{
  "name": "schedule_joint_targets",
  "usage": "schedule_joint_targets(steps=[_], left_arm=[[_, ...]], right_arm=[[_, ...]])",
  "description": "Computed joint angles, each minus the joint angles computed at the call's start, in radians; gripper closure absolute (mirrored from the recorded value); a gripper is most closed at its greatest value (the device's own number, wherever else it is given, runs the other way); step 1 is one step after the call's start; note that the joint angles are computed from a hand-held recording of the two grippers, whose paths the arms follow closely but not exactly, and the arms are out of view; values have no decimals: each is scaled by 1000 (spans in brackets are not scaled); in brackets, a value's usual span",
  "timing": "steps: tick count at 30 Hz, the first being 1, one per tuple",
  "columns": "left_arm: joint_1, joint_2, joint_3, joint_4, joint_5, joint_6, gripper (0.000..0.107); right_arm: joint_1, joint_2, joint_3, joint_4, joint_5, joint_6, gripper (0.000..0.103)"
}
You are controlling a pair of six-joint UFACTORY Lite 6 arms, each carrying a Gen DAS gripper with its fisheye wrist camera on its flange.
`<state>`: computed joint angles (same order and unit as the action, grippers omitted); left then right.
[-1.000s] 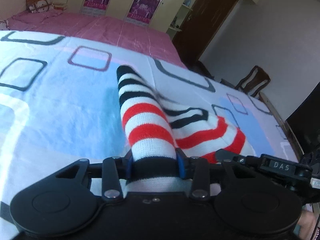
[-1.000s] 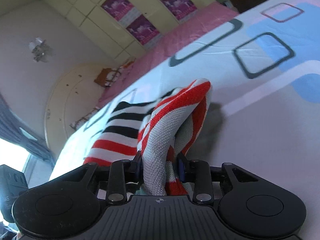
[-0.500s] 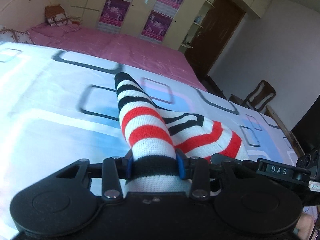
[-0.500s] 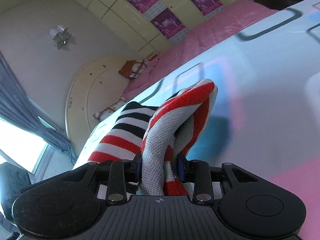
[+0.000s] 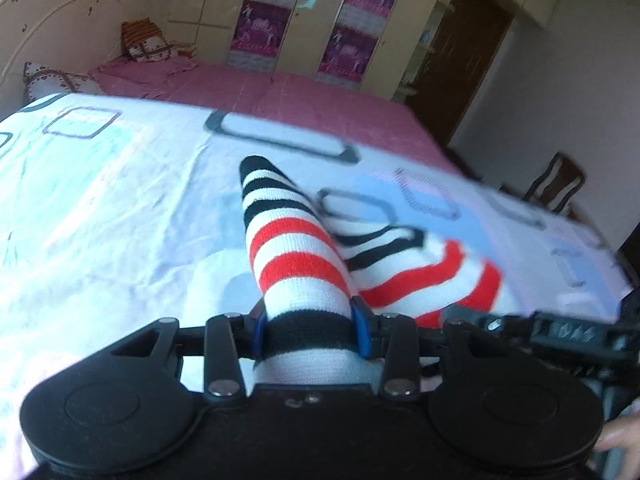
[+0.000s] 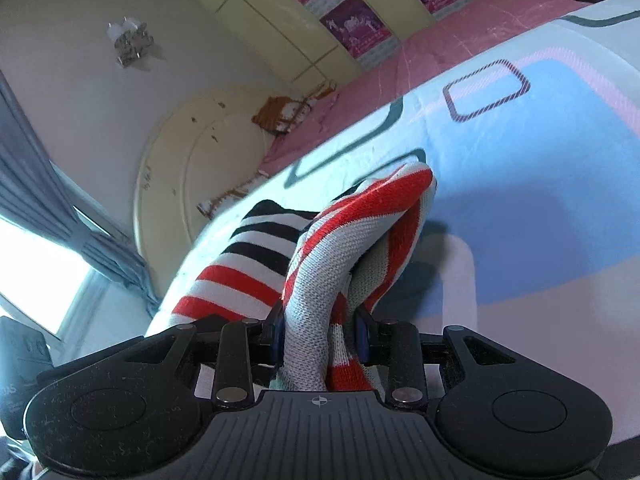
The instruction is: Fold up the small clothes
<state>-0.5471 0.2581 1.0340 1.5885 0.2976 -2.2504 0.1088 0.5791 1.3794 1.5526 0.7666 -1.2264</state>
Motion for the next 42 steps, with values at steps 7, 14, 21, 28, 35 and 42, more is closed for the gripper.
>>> schedule_joint_targets(steps=[7, 14, 21, 28, 35, 42], left_arm=[[1, 41, -63, 181, 72, -157, 38], [21, 41, -62, 183, 54, -134, 38], [27, 29, -67, 192, 39, -113, 38], [14, 9, -32, 205, 103, -80, 47], [43, 201, 149, 161, 107, -57, 50], [49, 245, 183, 57, 97, 81, 45]], right_arm=[[26, 32, 6, -40, -98, 4, 64], [27, 34, 5, -14, -143, 30, 62], [49, 59, 40, -50, -218, 69, 62], [85, -43, 65, -48, -342, -9, 62], [240, 94, 233, -353, -526, 167, 62], [248, 197, 283, -532, -612, 335, 62]])
